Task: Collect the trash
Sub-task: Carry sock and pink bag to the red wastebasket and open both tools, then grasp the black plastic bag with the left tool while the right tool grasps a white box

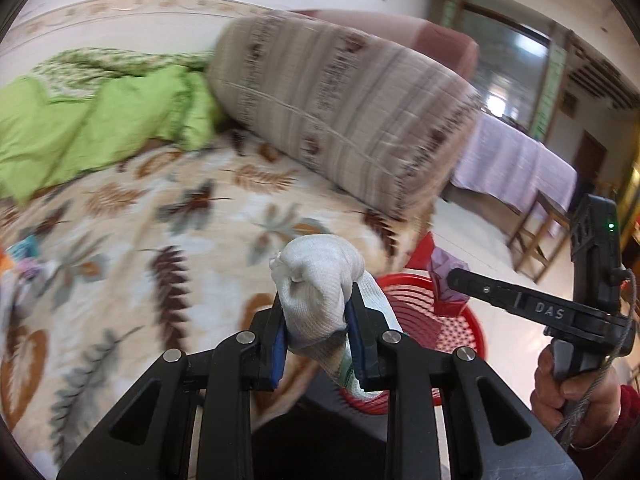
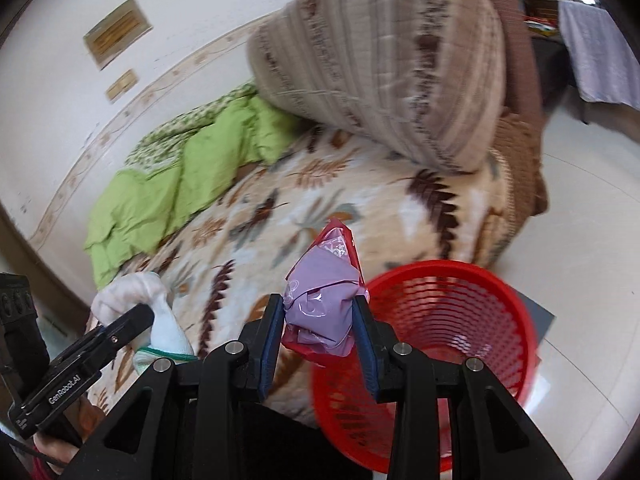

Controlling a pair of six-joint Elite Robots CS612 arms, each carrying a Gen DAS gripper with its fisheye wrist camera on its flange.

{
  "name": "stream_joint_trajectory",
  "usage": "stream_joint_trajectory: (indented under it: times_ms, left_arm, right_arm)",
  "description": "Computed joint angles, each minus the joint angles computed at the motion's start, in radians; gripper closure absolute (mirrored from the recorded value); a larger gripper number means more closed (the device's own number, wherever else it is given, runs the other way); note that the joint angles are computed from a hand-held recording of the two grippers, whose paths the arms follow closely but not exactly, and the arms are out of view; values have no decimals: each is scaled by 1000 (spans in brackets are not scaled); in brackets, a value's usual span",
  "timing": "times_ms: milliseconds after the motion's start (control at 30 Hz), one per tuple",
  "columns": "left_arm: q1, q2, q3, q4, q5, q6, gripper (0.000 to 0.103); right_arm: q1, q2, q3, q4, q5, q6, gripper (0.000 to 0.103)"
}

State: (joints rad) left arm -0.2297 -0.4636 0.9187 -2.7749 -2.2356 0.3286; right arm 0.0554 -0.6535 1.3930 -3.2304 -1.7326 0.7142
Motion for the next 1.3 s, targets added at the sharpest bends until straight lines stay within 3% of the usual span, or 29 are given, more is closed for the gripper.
stream_joint_trajectory:
  times_ms: [233, 300, 333, 500, 633, 833, 933, 1100, 1300]
  left_arm:
    - [-52, -12, 7, 116, -25, 93, 74]
    - [-61, -8, -2, 141, -26, 95, 47]
    - [-62, -2, -11, 144, -30, 79, 42]
    - [-49, 5, -26, 129, -32, 47, 40]
    - [-27, 13, -37, 89, -8, -12, 35]
    - [19, 33, -73, 67, 76, -79, 34]
    - [45, 47, -93, 55, 117, -118, 34]
    - [95, 91, -163, 50, 177, -216, 34]
    - [149, 170, -302, 25, 324, -367, 34]
  right_arm:
    - [-24, -32, 64, 32, -61, 78, 64]
    - [-28, -37, 74, 45, -80, 89, 50]
    - [-28, -40, 76, 56, -97, 97, 47]
    - [-23, -42, 74, 51, -119, 87, 45]
    - [-13, -23, 33, 52, -83, 56, 40]
    - [14, 52, -128, 110, 36, -58, 39]
    - [32, 96, -226, 150, 64, -132, 39]
    - [53, 179, -407, 245, 155, -201, 37]
    - [86, 311, -681, 411, 268, -276, 37]
